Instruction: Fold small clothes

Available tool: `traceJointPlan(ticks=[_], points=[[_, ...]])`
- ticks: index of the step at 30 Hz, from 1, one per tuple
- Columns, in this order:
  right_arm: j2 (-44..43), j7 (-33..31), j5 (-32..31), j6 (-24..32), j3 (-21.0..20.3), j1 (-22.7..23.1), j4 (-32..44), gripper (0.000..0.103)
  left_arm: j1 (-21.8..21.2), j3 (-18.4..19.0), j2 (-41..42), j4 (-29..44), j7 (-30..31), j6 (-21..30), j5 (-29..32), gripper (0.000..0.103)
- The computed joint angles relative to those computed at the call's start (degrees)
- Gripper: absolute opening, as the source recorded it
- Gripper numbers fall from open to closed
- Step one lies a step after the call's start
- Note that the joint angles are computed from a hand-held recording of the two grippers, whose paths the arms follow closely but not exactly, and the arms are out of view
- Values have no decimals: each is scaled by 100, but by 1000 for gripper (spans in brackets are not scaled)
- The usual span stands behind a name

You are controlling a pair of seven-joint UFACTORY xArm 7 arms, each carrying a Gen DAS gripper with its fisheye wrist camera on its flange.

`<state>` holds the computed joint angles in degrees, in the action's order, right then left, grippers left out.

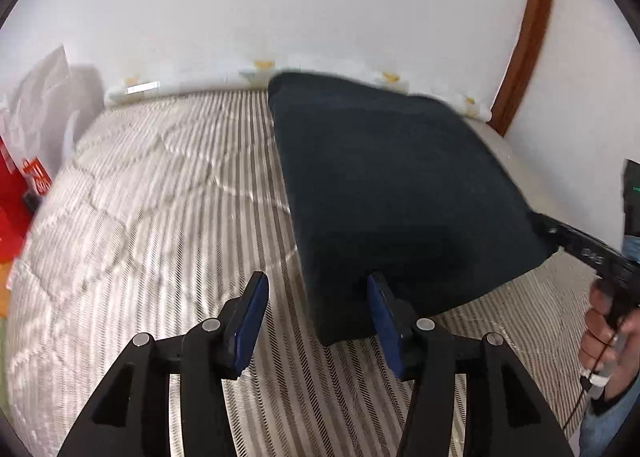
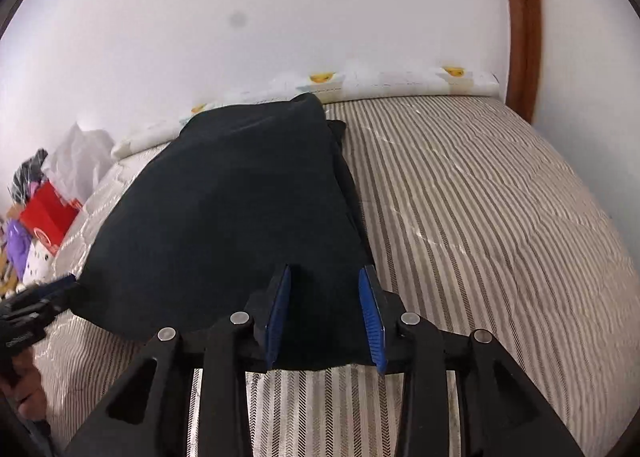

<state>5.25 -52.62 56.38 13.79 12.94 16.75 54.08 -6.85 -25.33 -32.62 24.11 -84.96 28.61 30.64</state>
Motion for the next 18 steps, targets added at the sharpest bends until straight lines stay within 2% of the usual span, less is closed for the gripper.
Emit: traceJointPlan(ticks=[2,10,14,16,18], points=[[-108,-26,11,-42,-19,-8,-105,35,31,-30,-32,-82,-142,-124,7,50],[-319,-17,14,57,-166,29,-352,35,-53,12,20,30,-63,79,-129,50],[-500,408,-409,28,-238,117,-514,35,-245,73,-6,96,-28,319,-336,50],[-617,865,-765,77,-299,144,-595,35,-341,105,20,167,18,489,-446,54],[-725,1196,-943,223,-360,167,-645,37,-408,149,10,187,12,556,-530,55]])
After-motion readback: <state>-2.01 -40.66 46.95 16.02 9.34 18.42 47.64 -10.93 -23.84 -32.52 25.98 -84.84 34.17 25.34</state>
